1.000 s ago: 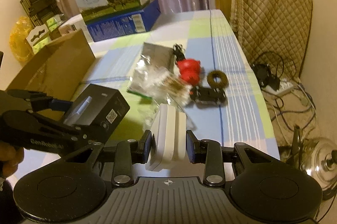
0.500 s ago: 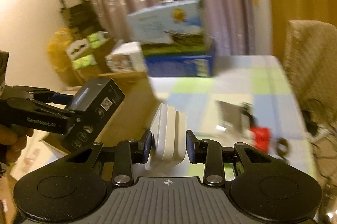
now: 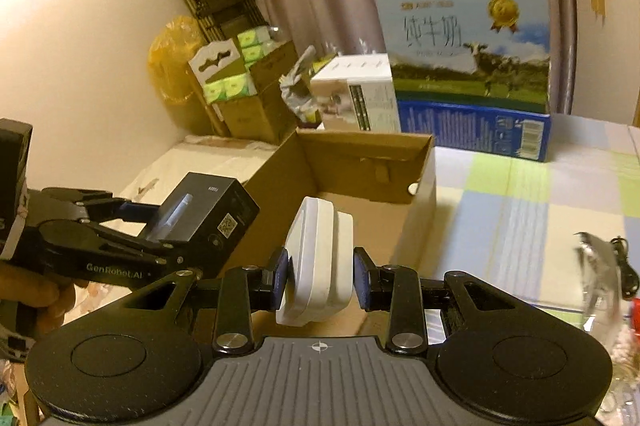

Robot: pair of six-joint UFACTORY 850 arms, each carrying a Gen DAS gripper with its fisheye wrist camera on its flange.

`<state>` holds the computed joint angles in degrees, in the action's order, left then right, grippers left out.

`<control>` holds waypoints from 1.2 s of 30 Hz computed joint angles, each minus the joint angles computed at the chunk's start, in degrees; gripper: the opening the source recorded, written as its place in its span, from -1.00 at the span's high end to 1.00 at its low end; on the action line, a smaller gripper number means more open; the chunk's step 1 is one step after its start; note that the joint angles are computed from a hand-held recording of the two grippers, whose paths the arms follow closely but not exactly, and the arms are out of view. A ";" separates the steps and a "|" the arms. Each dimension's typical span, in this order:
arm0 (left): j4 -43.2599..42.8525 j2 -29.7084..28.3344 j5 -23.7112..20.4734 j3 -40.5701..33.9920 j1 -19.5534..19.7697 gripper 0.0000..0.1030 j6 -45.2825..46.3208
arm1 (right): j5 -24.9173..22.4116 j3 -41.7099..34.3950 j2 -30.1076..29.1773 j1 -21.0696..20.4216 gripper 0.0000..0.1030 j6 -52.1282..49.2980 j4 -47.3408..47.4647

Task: Organize objects
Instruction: 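Carry the white box and black box with both tools over the cardboard box, then open the right tool to drop the white box while the left tool releases the black box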

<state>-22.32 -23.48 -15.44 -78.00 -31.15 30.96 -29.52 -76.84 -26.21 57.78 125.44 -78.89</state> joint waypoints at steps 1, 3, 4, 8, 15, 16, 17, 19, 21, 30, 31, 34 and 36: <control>-0.80 -0.49 -0.07 -0.22 0.11 -0.51 0.78 | -0.01 -0.80 -0.74 -0.19 0.40 -0.99 0.82; -2.96 -1.78 -0.66 -1.18 0.44 -0.51 3.15 | 0.13 -2.09 -1.89 -0.58 0.40 -2.18 1.93; -4.31 -2.40 -0.92 -1.64 0.52 -0.51 4.63 | 0.14 -2.58 -2.37 -0.75 0.40 -2.65 2.31; -6.71 -4.50 -1.29 -2.85 0.54 -0.52 7.49 | 0.10 -3.85 -3.89 -1.36 0.40 -4.29 4.07; -6.61 -7.16 -1.30 -4.58 0.24 -0.53 7.55 | 0.43 -3.85 -4.65 -2.18 0.40 -4.72 4.59; -6.72 -7.43 -1.15 -4.75 0.19 -0.54 7.83 | 0.58 -3.81 -4.70 -2.29 0.40 -4.63 4.53; -6.48 -7.66 -0.88 -4.87 0.17 -0.52 7.49 | 0.60 -3.75 -4.75 -2.35 0.40 -4.50 4.43; -8.65 -7.77 -0.09 -4.87 0.32 -0.55 9.00 | 0.64 -3.69 -4.85 -2.45 0.40 -4.30 4.39; -9.39 -7.75 0.03 -5.00 0.46 -0.58 9.32 | 0.77 -3.66 -4.93 -2.51 0.40 -4.23 4.41; -11.77 -5.29 2.26 -2.85 1.38 -0.62 10.84 | 1.42 -4.88 -6.10 -2.34 0.40 -5.37 5.19; -12.27 -5.01 2.38 -2.61 1.51 -0.63 11.12 | 1.36 -4.96 -6.25 -2.35 0.39 -4.75 4.78; -13.08 -4.32 2.86 -1.94 1.80 -0.64 11.52 | 1.26 -4.59 -6.27 -2.39 0.20 -1.11 2.04; -14.39 -3.78 3.16 -1.31 1.97 -0.64 12.62 | 0.39 -3.96 -5.91 -2.11 -0.02 1.96 -0.95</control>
